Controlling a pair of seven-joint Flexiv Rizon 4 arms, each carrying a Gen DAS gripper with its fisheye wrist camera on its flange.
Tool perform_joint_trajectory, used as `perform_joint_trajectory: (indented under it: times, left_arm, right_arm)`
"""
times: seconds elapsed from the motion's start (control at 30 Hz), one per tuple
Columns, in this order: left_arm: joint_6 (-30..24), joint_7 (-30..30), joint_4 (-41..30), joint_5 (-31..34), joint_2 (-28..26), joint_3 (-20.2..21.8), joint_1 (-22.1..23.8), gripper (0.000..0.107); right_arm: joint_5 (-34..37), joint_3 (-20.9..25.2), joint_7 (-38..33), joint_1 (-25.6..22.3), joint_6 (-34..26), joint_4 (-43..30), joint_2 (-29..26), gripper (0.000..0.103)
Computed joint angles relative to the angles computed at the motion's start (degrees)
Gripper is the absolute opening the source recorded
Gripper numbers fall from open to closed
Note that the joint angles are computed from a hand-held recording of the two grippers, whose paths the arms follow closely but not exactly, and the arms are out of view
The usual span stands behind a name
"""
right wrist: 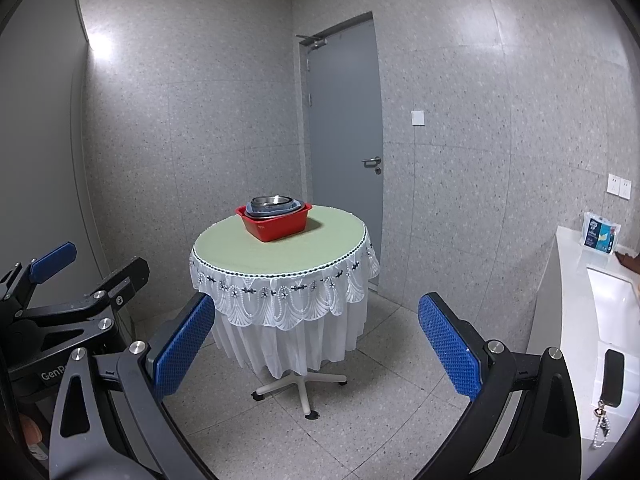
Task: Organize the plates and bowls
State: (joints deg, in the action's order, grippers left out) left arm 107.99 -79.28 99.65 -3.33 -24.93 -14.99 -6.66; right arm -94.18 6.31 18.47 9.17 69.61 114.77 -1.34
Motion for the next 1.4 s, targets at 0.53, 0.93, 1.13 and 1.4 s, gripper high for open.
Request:
perform_joint_trajectory:
  times: [0.53, 0.93, 1.13, 1.4]
  left_arm:
    - [-0.3, 0.0, 0.1, 0.3, 0.4, -0.5, 0.7, 0.102]
    - [0.4, -0.5, 0.4, 1.0, 0.4, -1.3, 1.4, 0.102]
    - [0.6, -0.8, 0.7, 1.4, 0.5, -1.4, 1.6, 0.102]
    - [-0.4, -1.0, 1.2, 2.0, 1.8, -2.4, 2.6, 0.102]
  right_arm:
    - [-0.2, 0.0, 0.4, 0.2, -0.1, 0.0, -0.1, 0.103]
    - [0.0, 0.4, 0.4, 0.6, -1.4, 0.2, 0.1, 0.103]
    - [-0.3, 0.4, 0.7, 0.8, -1.7, 0.3, 0.1, 0.103]
    - [1.8, 0.9, -0.6, 1.3, -2.8, 0.4, 0.6, 0.103]
